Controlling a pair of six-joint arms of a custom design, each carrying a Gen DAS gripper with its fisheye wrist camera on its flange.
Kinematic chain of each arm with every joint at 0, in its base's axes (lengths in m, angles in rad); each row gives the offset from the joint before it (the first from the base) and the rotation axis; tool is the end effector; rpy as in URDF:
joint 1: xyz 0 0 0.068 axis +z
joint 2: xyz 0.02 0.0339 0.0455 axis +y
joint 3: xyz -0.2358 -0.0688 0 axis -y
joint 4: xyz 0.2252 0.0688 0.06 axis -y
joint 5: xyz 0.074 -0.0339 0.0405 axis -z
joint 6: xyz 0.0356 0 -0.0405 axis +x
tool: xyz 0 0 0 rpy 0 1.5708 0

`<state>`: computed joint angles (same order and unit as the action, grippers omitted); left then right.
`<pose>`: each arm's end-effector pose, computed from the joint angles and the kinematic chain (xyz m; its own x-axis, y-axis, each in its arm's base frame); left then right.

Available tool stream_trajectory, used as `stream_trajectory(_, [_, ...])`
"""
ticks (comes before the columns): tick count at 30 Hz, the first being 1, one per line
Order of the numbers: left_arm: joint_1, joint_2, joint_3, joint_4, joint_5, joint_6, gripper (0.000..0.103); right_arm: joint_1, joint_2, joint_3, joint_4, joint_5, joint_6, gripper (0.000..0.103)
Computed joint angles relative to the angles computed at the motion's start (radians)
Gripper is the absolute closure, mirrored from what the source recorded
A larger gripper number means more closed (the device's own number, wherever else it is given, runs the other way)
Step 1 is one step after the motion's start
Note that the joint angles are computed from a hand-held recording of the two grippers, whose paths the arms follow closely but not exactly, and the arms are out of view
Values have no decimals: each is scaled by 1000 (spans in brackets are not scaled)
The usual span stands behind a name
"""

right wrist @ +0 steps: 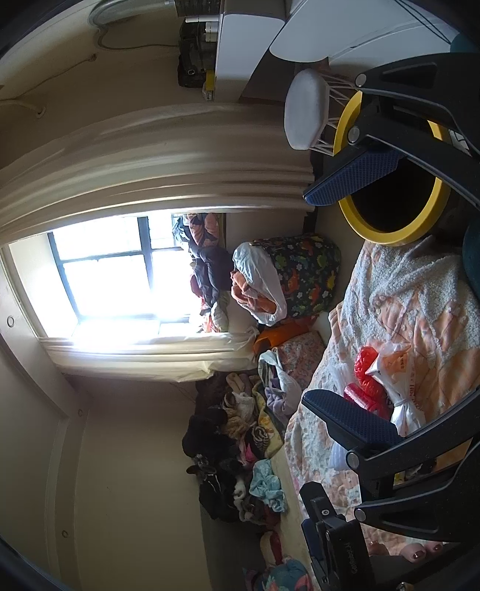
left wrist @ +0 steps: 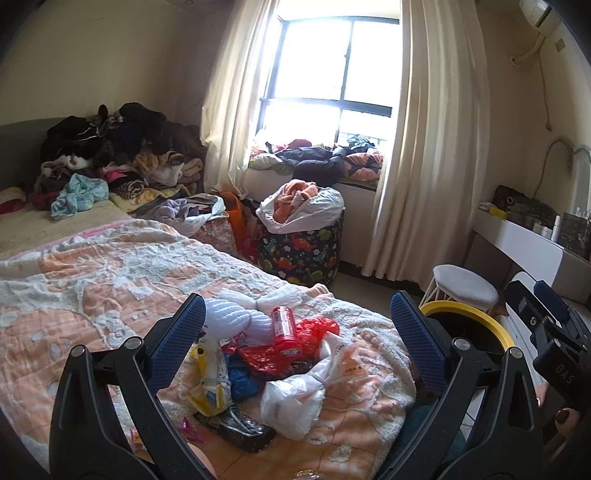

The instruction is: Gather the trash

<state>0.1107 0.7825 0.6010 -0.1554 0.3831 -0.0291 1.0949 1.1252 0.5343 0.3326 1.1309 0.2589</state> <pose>0.1864 0.0073 0.2627 -0.3356 -0.0645 -0.9398 0.2385 0.9593 -0.1510 0.1317 0.1853 0.2279 -0.1074 0.0295 -0.9938 0.0515 0.9984 0.0241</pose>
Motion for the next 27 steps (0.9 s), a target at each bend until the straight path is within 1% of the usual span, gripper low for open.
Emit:
stream_trajectory(6, [103,60,14,42,39,2,11,-42,115,99,-4,-113,7,6])
stream_trajectory(13, [222,172,48,105,71,2,11,-69,295,265,-77,-256,82,6])
stream_trajectory(17, [276,248,77,133,93,13,11,-83,390,366,-151,-325,128,6])
stream_trajectory(21, [288,344,116,160,109,28,11,-116,479,450,-220,-377,176,6])
stream_trajectory(27, [248,516,218,136,123,58,11,-213,554,506,-319,-470,293,6])
